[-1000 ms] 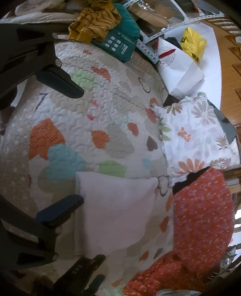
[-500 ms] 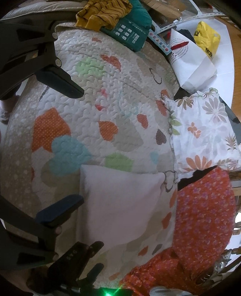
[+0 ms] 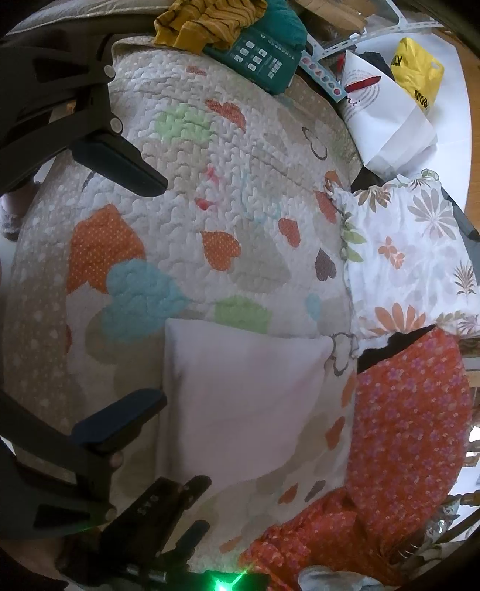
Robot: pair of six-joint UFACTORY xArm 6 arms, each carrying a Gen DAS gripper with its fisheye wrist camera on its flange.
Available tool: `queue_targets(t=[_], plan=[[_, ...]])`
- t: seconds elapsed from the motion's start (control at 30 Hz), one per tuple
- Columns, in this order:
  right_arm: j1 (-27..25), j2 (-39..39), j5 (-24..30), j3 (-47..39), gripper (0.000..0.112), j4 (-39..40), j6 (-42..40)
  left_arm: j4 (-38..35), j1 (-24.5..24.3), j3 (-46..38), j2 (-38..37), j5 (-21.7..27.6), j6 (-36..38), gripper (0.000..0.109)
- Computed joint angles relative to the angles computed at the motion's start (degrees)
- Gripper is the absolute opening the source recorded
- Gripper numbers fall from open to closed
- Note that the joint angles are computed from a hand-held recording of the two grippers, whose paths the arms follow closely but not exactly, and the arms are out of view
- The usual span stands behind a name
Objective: Fold small clothes
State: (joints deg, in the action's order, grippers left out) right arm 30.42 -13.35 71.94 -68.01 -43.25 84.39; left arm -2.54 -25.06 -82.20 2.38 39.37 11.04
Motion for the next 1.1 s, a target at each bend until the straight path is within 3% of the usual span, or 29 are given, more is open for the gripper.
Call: queue_targets(t=[0.4, 1.1], plan=[[0.0, -0.1, 0.2, -0.2, 0.078, -0.2, 0.0, -2.7, 0.2, -0.6, 1.0, 2.8, 1.2, 0.103], [-0.2, -0.5, 0.2, 0.2, 0.079, -0.2, 0.0, -2.9, 0.2, -0.6, 1.1, 3.2, 1.1, 0.103]])
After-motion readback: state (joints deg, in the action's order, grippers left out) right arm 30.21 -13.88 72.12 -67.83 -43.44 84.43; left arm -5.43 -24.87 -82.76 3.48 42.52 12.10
